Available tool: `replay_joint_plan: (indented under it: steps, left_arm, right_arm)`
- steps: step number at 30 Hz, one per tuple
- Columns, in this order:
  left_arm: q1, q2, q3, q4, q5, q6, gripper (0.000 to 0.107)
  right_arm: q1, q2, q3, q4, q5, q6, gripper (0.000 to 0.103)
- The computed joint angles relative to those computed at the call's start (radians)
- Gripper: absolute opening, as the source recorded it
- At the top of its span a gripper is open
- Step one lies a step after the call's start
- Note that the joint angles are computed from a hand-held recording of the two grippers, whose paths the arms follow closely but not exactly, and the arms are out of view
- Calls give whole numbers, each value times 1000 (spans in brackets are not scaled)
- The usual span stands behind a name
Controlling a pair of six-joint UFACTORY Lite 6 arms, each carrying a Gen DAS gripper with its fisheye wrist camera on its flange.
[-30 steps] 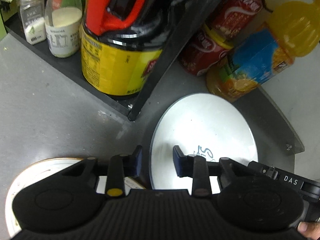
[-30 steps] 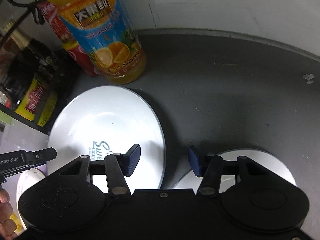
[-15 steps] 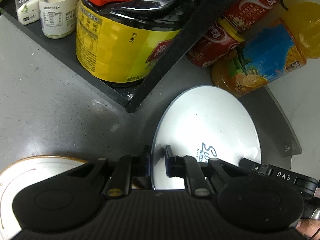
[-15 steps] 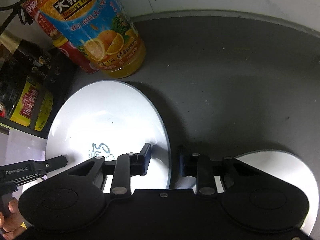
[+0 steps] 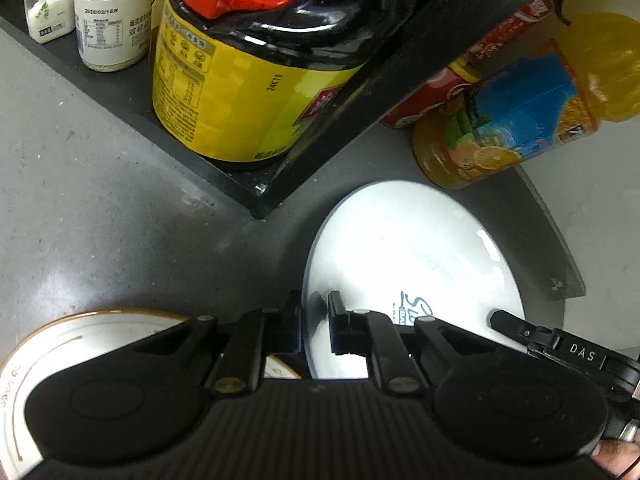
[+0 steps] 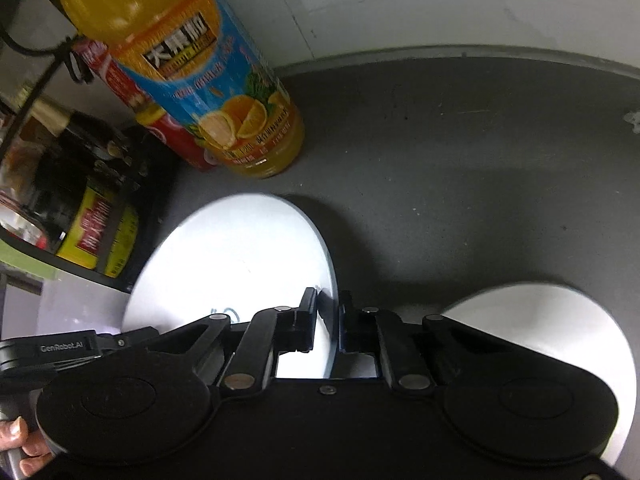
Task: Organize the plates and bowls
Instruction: 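Lift the 'Sweet' plate and carry it over the flower-pattern plate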
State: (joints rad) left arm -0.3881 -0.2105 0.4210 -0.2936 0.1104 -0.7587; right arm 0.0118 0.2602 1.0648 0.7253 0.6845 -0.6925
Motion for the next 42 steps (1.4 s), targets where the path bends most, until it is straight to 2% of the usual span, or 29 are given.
replay_joint_plan:
  steps: [7,14,21,30,37,42]
  left_arm:
    - [24,-94,-17,-44,69,95,11]
    - [76,-244,-33,-88,206,250,11]
    - [201,-408,-84,-195,378,504,11]
    - [427,-553,-140,-319,579,832,11]
    - [579,-638,-163,-324,728,987,11]
    - [691,-687,-192,-334,821,1102,11]
  right_arm:
    - [-45,-121,-92,45,35,16,10]
    - [-55,-290,-210,67,47,85,10]
    - [3,-501,-344,16,25,270,10]
    - [118,-761,-515,-77,0,556,10]
    - [287,-949,-625,-233,-36,894,10]
    - [461,-1036,-669,-422,-65,1225,10]
